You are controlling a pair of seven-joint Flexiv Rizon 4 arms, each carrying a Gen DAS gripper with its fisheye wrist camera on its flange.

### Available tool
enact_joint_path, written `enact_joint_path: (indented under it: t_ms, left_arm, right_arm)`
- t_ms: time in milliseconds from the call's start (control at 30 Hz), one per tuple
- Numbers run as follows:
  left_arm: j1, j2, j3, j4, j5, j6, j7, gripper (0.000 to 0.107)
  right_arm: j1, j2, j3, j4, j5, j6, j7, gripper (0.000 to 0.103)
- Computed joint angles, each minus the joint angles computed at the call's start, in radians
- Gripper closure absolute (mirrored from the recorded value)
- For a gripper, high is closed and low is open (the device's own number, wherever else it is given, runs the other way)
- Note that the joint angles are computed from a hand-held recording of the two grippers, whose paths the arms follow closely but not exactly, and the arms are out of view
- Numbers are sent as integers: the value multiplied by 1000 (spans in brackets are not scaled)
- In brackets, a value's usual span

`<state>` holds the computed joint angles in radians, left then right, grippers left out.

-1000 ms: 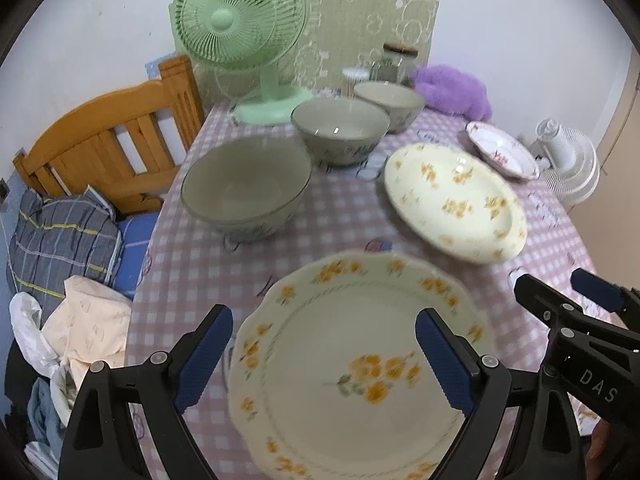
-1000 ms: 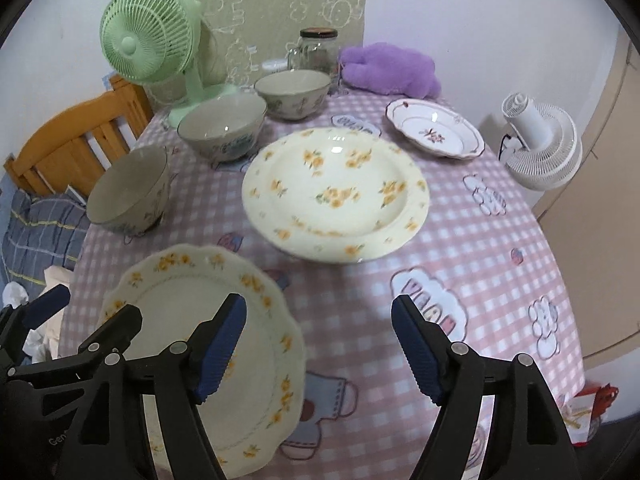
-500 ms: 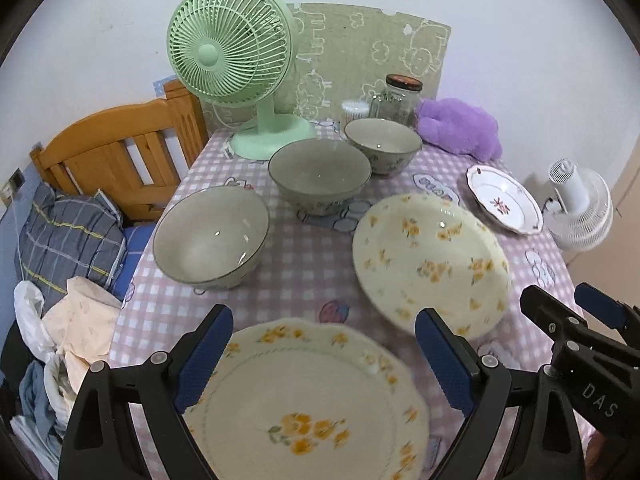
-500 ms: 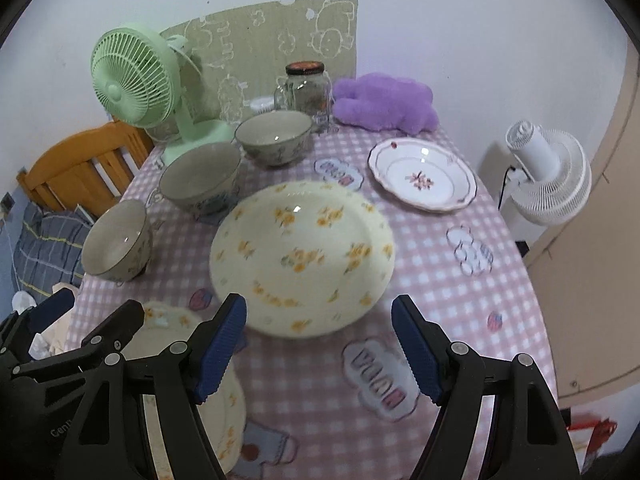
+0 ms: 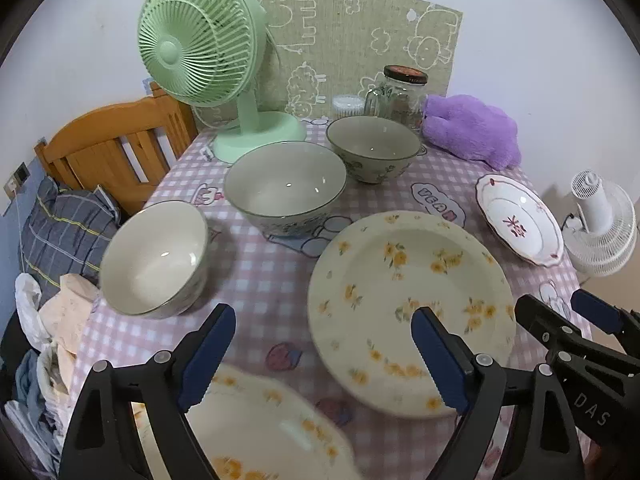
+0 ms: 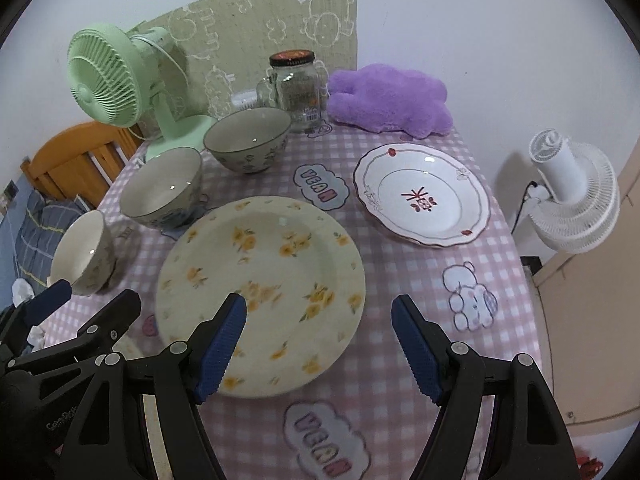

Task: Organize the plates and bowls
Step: 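Move both grippers to the deep beaded-rim plate and grasp its rim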

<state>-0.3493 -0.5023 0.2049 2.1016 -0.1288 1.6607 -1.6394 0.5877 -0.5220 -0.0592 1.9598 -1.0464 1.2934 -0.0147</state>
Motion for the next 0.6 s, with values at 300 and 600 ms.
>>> enact_joint_path:
  t_ms: [300,600]
  left_arm:
    - [-13,-131,12,-149,-9,-83,-28,23]
    - [13,-204,-4,-242,32,-160,-59,33]
  right_arm:
    - [-17,-133,-27,-108,100,29,-120,25]
    - [0,-233,-31,-202,285,10,-263,25]
